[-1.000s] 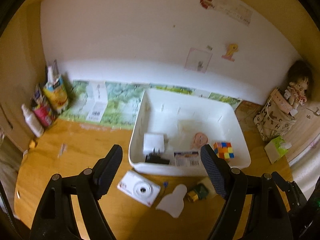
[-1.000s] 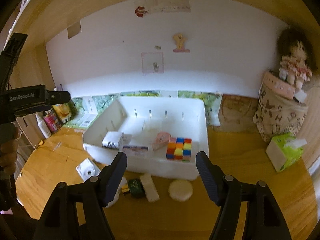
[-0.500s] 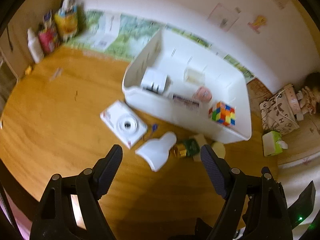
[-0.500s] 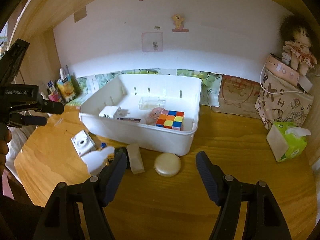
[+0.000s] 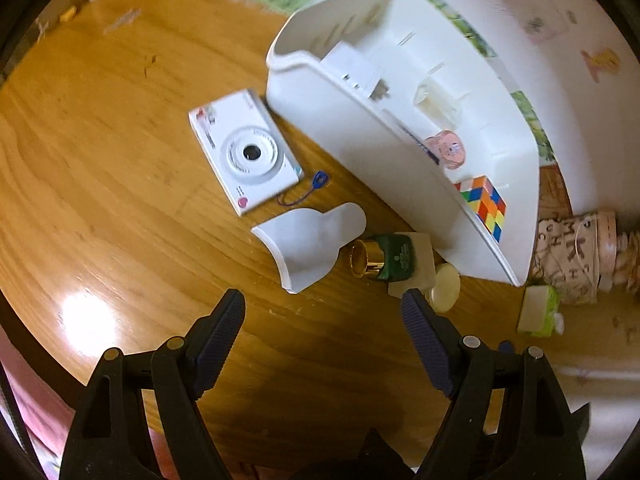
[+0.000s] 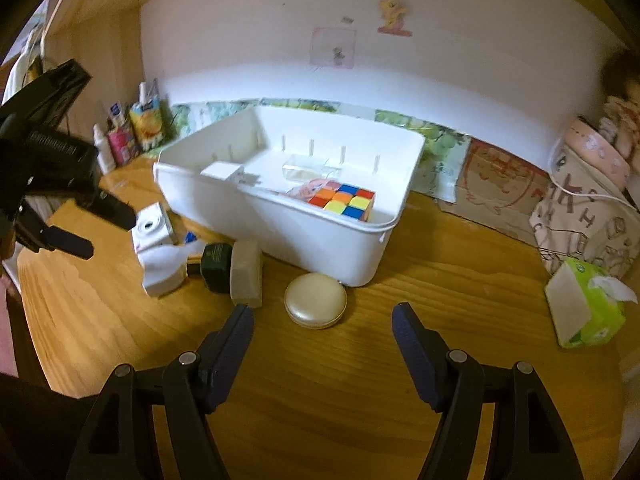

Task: Organize rigid objects
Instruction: 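Grasp the white shoe-shaped piece with the left tool while the right tool approaches the round beige compact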

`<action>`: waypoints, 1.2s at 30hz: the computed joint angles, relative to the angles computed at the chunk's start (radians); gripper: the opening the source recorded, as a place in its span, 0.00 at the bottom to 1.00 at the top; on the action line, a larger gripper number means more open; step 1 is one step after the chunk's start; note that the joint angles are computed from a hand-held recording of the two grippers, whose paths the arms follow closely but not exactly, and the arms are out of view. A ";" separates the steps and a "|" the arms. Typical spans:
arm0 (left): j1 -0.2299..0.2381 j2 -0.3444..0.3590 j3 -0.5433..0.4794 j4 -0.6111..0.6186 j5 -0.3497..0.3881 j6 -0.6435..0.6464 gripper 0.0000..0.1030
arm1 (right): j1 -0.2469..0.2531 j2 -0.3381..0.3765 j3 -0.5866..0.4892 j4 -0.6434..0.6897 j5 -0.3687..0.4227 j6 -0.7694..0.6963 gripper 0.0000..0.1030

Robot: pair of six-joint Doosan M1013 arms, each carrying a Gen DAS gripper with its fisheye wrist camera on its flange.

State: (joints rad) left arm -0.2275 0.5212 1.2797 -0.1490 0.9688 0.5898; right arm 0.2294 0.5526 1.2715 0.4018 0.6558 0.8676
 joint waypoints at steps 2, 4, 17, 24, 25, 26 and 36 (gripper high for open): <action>0.005 0.007 -0.003 -0.027 -0.003 -0.009 0.86 | -0.001 0.011 -0.011 0.007 0.020 -0.032 0.70; 0.012 0.014 -0.003 -0.060 -0.009 -0.012 0.87 | -0.003 0.027 -0.031 0.011 0.054 -0.050 0.70; 0.048 0.069 -0.031 -0.200 0.014 -0.056 0.90 | -0.001 0.114 -0.136 -0.030 0.188 -0.051 0.70; 0.059 0.091 -0.047 -0.232 0.034 -0.055 0.91 | 0.002 0.136 -0.159 -0.030 0.223 -0.062 0.70; 0.059 0.095 -0.054 -0.232 0.037 -0.055 0.91 | 0.002 0.140 -0.163 -0.031 0.225 -0.059 0.70; 0.060 0.100 -0.061 -0.229 0.045 -0.056 0.91 | 0.003 0.144 -0.170 -0.033 0.230 -0.054 0.70; 0.062 0.174 -0.190 -0.166 0.165 -0.103 0.92 | 0.011 0.164 -0.192 -0.042 0.242 -0.043 0.67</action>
State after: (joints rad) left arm -0.1657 0.6951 1.0895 -0.3152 1.1335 0.4869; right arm 0.2406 0.7168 1.0796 0.3596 0.8981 0.8249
